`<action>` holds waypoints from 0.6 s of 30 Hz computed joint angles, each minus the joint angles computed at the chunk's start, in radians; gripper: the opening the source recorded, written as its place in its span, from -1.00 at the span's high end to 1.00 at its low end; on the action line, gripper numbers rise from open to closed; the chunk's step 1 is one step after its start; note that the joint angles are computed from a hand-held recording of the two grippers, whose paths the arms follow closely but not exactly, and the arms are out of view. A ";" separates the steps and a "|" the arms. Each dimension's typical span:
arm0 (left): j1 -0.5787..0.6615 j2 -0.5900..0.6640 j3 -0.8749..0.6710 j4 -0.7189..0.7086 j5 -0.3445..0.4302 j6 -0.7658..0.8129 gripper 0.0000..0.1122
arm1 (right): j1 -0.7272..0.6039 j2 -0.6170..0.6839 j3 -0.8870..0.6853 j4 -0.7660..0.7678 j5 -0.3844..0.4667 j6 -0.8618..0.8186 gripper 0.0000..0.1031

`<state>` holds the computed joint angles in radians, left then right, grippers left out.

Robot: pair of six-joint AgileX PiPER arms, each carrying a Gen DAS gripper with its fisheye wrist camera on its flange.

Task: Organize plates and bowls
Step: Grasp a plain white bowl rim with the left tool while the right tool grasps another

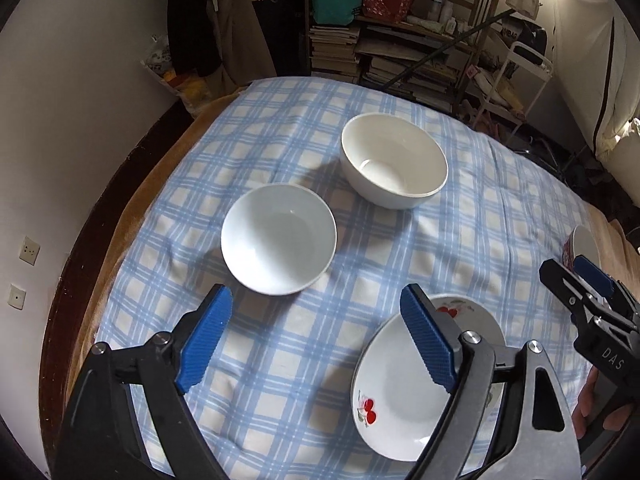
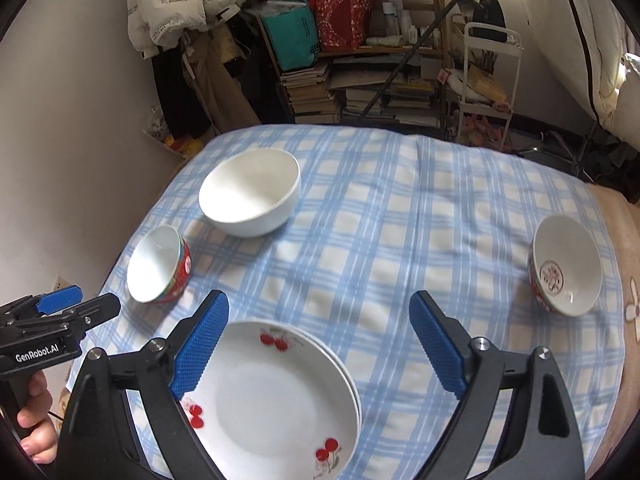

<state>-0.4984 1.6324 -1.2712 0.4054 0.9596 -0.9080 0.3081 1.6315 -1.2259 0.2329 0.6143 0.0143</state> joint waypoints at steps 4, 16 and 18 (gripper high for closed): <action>0.059 0.061 -0.118 -0.010 0.020 0.068 -0.54 | 0.010 0.069 -0.124 -0.048 0.039 0.019 -0.86; 0.200 0.307 -0.376 -0.089 -0.001 0.206 -0.54 | -0.041 0.392 -0.562 0.038 0.225 -0.034 -0.85; 0.212 0.361 -0.427 -0.101 0.011 0.229 -0.54 | -0.047 0.446 -0.635 0.049 0.251 -0.027 -0.76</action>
